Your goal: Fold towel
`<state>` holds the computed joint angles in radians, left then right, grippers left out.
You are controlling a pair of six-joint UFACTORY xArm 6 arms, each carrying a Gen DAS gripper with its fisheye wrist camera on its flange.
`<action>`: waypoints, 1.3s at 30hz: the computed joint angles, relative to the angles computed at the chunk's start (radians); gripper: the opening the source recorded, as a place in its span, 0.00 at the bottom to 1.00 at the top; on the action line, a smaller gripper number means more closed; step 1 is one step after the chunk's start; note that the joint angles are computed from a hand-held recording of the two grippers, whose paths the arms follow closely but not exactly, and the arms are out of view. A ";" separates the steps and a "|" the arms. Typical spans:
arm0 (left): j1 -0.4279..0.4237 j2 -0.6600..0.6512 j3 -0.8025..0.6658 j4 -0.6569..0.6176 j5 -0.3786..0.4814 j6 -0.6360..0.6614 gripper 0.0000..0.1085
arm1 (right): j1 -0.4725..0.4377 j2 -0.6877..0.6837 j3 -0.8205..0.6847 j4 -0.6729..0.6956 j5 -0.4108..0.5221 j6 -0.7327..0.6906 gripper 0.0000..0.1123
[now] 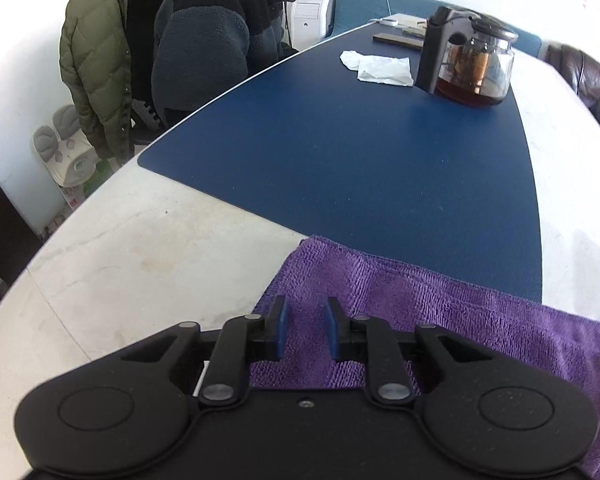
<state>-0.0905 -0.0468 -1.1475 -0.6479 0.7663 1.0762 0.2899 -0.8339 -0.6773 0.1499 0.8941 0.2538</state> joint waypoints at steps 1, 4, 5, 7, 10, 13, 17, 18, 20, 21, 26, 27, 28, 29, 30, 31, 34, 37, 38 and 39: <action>0.008 0.009 -0.012 -0.012 0.019 -0.003 0.17 | 0.016 -0.017 0.006 -0.025 0.005 0.040 0.26; 0.011 0.011 -0.016 -0.019 0.029 0.010 0.17 | 0.060 -0.054 0.022 -0.074 0.007 0.136 0.26; 0.012 0.011 -0.017 -0.019 0.031 0.010 0.17 | 0.073 -0.061 0.028 -0.087 0.004 0.156 0.26; 0.013 0.014 -0.023 -0.018 0.038 0.002 0.17 | 0.095 -0.068 0.037 -0.110 0.003 0.182 0.26; 0.017 0.020 -0.034 -0.015 0.051 -0.017 0.17 | 0.110 -0.074 0.051 -0.110 0.016 0.171 0.26; 0.008 0.014 -0.025 -0.001 0.035 -0.051 0.17 | 0.090 -0.086 0.083 -0.047 0.016 0.118 0.26; -0.004 0.018 -0.039 0.048 0.037 -0.099 0.18 | 0.057 -0.093 0.116 0.008 0.028 0.072 0.26; -0.003 0.020 -0.042 0.054 0.040 -0.102 0.18 | 0.048 -0.095 0.122 0.025 0.031 0.070 0.26; -0.004 0.030 -0.062 0.079 0.058 -0.122 0.18 | 0.021 -0.109 0.146 0.092 0.027 0.054 0.26; -0.005 0.033 -0.068 0.088 0.062 -0.127 0.18 | 0.012 -0.116 0.157 0.122 0.028 0.051 0.26; -0.005 0.044 -0.085 0.112 0.076 -0.136 0.18 | -0.029 -0.156 0.224 0.259 0.011 0.047 0.26; -0.006 0.045 -0.087 0.116 0.078 -0.139 0.18 | -0.037 -0.166 0.242 0.291 0.001 0.047 0.26; -0.006 0.046 -0.089 0.119 0.079 -0.142 0.18 | -0.046 -0.178 0.262 0.328 -0.014 0.044 0.26; -0.008 0.046 -0.090 0.123 0.080 -0.145 0.18 | -0.056 -0.189 0.281 0.369 -0.032 0.041 0.26; -0.009 0.046 -0.090 0.128 0.080 -0.148 0.18 | -0.066 -0.195 0.296 0.410 -0.047 0.038 0.26; -0.010 0.047 -0.092 0.134 0.081 -0.150 0.18 | -0.077 -0.201 0.311 0.450 -0.061 0.034 0.26; -0.013 0.053 -0.104 0.149 0.091 -0.155 0.18 | -0.104 -0.226 0.352 0.579 -0.096 0.017 0.28; -0.017 0.056 -0.108 0.160 0.093 -0.163 0.18 | -0.125 -0.245 0.379 0.670 -0.114 0.009 0.30; -0.018 0.056 -0.108 0.161 0.091 -0.164 0.18 | -0.129 -0.250 0.387 0.700 -0.121 0.007 0.31; -0.018 0.056 -0.107 0.163 0.090 -0.165 0.18 | -0.131 -0.251 0.396 0.736 -0.129 0.004 0.31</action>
<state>-0.1085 0.0087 -1.2543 -0.4854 0.8562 0.9115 0.1589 -1.0851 -0.2814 0.8862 0.7646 0.2578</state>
